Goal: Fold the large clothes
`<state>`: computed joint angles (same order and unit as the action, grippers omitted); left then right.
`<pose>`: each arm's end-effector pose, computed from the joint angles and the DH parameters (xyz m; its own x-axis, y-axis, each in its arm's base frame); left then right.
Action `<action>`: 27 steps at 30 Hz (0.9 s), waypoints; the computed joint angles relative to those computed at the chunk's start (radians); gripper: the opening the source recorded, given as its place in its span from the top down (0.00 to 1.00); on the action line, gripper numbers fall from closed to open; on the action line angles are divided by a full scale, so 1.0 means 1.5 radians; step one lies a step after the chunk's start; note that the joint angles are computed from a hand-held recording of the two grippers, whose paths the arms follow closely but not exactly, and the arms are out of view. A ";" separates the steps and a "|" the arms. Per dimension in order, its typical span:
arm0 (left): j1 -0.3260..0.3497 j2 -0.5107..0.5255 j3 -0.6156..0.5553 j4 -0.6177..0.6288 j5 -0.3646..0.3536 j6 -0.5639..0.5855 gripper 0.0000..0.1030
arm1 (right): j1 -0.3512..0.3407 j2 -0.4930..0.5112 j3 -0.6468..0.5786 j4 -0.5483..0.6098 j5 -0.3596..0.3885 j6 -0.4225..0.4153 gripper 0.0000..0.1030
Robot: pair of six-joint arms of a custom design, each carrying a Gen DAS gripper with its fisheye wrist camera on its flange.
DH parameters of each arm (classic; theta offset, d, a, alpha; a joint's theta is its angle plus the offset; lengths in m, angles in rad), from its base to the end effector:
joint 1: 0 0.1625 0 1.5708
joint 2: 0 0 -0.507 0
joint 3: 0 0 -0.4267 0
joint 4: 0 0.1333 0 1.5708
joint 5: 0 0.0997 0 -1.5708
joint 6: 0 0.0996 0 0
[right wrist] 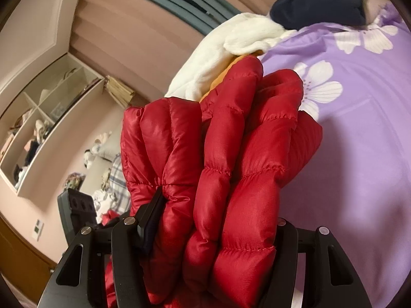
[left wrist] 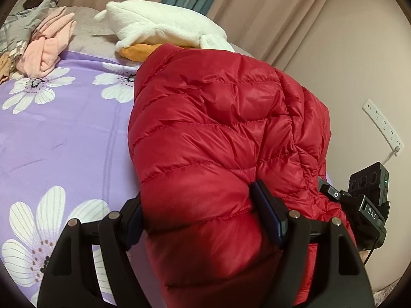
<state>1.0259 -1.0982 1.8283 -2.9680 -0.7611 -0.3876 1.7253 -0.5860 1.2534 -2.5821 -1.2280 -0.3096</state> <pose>-0.1714 -0.6791 0.3371 -0.9150 -0.2777 -0.2928 0.0663 0.6123 -0.7878 0.3007 -0.8469 0.1241 -0.8256 -0.5281 -0.1987 -0.4162 0.8077 -0.4175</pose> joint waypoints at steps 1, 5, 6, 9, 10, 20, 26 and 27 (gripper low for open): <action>0.001 -0.003 0.002 0.000 0.003 0.000 0.26 | 0.001 0.004 -0.005 0.004 0.002 -0.002 0.41; 0.004 -0.013 0.006 0.000 0.011 -0.004 0.26 | 0.008 0.019 -0.027 0.021 0.004 -0.007 0.41; 0.005 -0.014 0.006 0.000 0.012 -0.005 0.26 | 0.009 0.023 -0.032 0.024 0.004 -0.007 0.41; 0.009 -0.017 0.006 -0.002 0.021 -0.003 0.26 | 0.015 0.034 -0.047 0.035 0.002 -0.011 0.41; 0.011 -0.017 0.005 0.000 0.023 -0.003 0.26 | 0.016 0.037 -0.052 0.038 0.001 -0.013 0.41; 0.043 -0.015 -0.012 -0.001 0.010 0.001 0.26 | 0.024 0.069 -0.092 0.060 -0.001 -0.013 0.41; 0.057 -0.013 -0.022 0.001 0.007 0.003 0.26 | 0.026 0.082 -0.107 0.068 0.000 -0.007 0.41; 0.059 -0.012 -0.023 0.001 0.006 0.003 0.26 | 0.027 0.082 -0.105 0.066 -0.001 -0.006 0.41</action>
